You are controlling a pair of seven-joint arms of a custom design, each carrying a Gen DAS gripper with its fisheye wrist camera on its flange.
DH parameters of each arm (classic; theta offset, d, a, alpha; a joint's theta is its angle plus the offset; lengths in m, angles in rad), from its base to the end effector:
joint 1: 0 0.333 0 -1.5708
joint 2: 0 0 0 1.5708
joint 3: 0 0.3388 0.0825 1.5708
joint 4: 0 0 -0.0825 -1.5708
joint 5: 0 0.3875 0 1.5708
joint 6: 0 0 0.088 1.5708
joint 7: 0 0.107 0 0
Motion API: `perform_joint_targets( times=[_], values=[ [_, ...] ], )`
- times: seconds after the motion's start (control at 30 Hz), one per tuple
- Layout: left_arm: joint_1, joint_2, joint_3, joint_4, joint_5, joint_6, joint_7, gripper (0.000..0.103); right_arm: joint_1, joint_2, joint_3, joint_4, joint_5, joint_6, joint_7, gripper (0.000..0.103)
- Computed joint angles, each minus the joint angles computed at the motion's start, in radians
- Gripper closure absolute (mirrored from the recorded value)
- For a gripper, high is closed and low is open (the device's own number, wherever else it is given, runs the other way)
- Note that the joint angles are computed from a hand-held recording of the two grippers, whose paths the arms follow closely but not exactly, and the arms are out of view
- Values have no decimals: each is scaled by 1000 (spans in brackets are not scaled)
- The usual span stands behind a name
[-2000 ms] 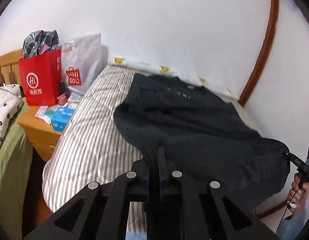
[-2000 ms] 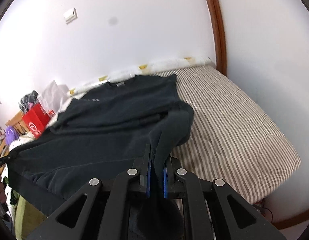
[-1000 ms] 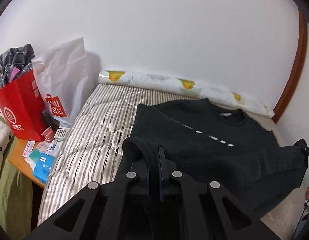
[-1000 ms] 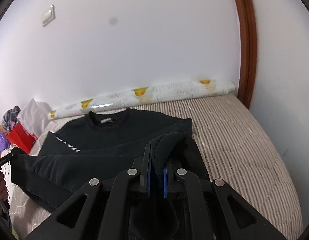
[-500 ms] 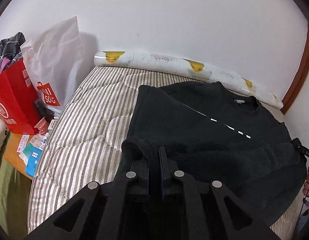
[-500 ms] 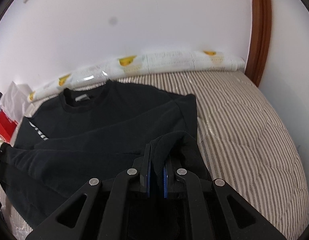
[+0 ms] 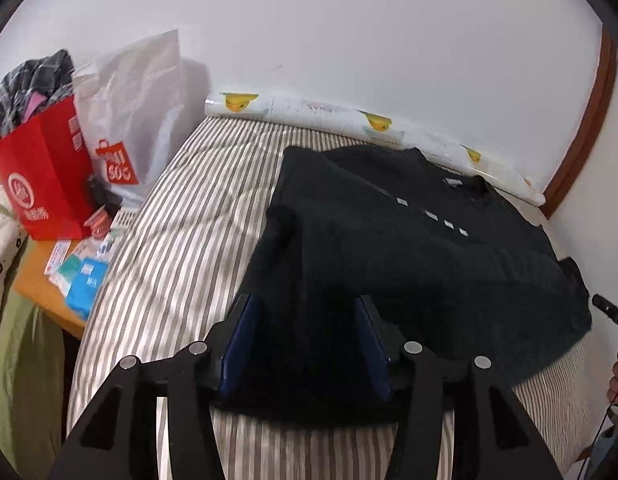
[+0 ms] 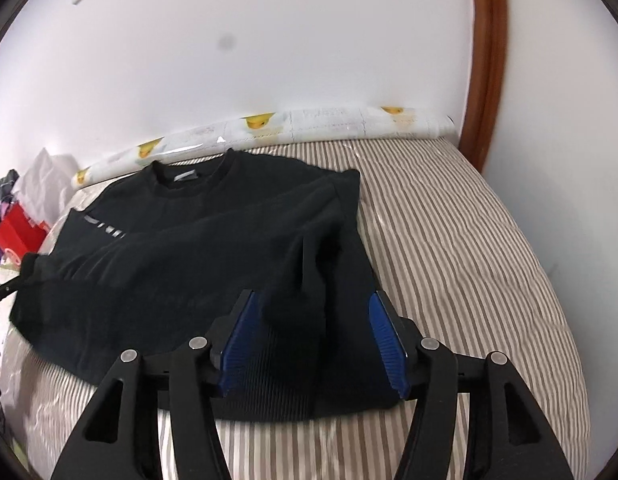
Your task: Fold small clothes
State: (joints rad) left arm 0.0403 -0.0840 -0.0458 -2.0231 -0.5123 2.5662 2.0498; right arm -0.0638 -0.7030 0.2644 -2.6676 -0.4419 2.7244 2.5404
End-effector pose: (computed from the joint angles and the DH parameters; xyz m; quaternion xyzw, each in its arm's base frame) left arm 0.5784 0.0036 0.5781 -0.6121 0.7058 -0.3221 0.1532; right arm 0.3624 0.1031 0.5399 -0.4948 0.7656 -0.3034 0.2775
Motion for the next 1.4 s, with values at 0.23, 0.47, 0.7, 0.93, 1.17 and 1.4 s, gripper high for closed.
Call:
perform_joint_targets(
  times=[0.23,0.47,0.7,0.93,1.17,1.4],
  values=[
    [2,-106,40,-146,-66,-55,42,49,101,-95,7,-122,74,-47,45,46],
    [0,-103,76,-163,-192,-111,72,49,131,-92,6,-197,150,84,99,46],
    [25,-33,58,-93,-268,-137,74,49,121,-32,-14,-196,212,196,101,42],
    [23,-8,10,-80,-181,-54,45,54,65,19,12,-156,219,223,87,37],
    [9,-2,3,-68,-125,-44,13,82,20,49,42,-154,228,300,106,42],
    [0,-50,13,-106,-130,-24,30,94,-25,6,73,-158,200,290,81,81]
  ],
)
